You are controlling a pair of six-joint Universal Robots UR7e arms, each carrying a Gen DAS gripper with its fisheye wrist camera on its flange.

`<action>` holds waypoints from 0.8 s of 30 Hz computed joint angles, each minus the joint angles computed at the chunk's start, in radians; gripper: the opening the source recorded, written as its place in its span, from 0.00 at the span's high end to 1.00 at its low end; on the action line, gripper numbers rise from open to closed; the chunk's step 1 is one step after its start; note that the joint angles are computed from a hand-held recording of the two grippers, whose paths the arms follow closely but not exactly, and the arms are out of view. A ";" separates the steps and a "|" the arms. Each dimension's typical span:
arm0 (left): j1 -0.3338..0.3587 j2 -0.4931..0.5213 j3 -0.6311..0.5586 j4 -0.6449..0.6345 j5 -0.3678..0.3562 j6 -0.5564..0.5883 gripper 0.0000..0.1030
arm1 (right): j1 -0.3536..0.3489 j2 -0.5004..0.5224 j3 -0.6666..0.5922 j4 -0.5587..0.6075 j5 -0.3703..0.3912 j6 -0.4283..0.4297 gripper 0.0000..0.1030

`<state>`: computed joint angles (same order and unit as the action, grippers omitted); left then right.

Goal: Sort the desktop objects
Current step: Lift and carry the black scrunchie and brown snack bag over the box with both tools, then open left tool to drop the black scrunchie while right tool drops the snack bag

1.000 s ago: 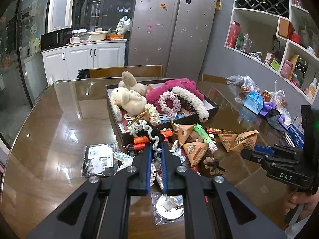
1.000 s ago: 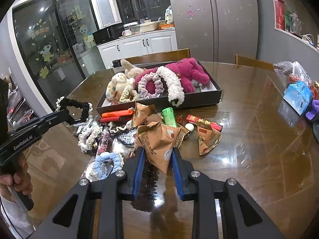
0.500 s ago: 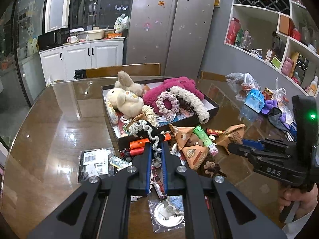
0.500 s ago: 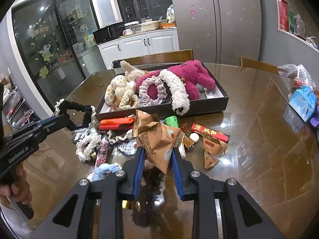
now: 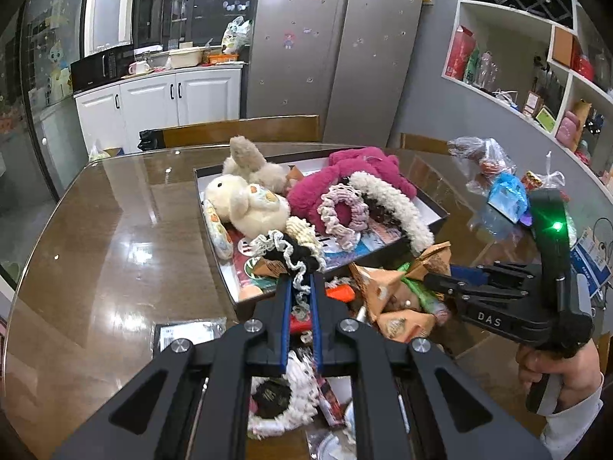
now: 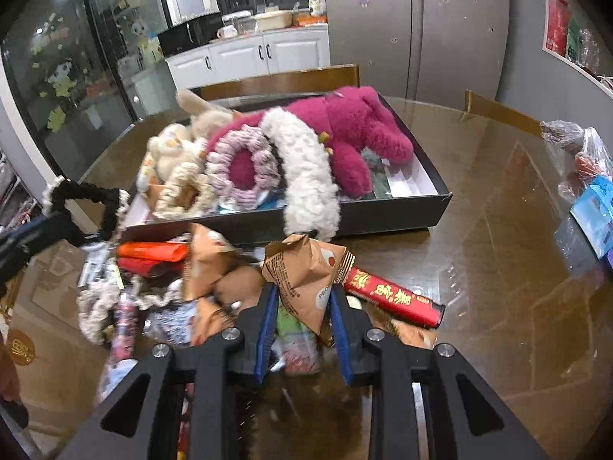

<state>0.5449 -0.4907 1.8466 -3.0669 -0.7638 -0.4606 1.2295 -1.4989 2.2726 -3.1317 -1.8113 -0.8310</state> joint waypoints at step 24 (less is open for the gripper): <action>0.105 0.093 -0.178 0.102 -0.027 0.072 0.91 | 0.071 0.113 -0.174 0.028 -0.044 0.002 0.73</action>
<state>0.6501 -0.3975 1.6690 -2.9648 -0.7905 -0.3888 1.3002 -1.3858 2.0986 -3.1036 -1.8554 -0.8293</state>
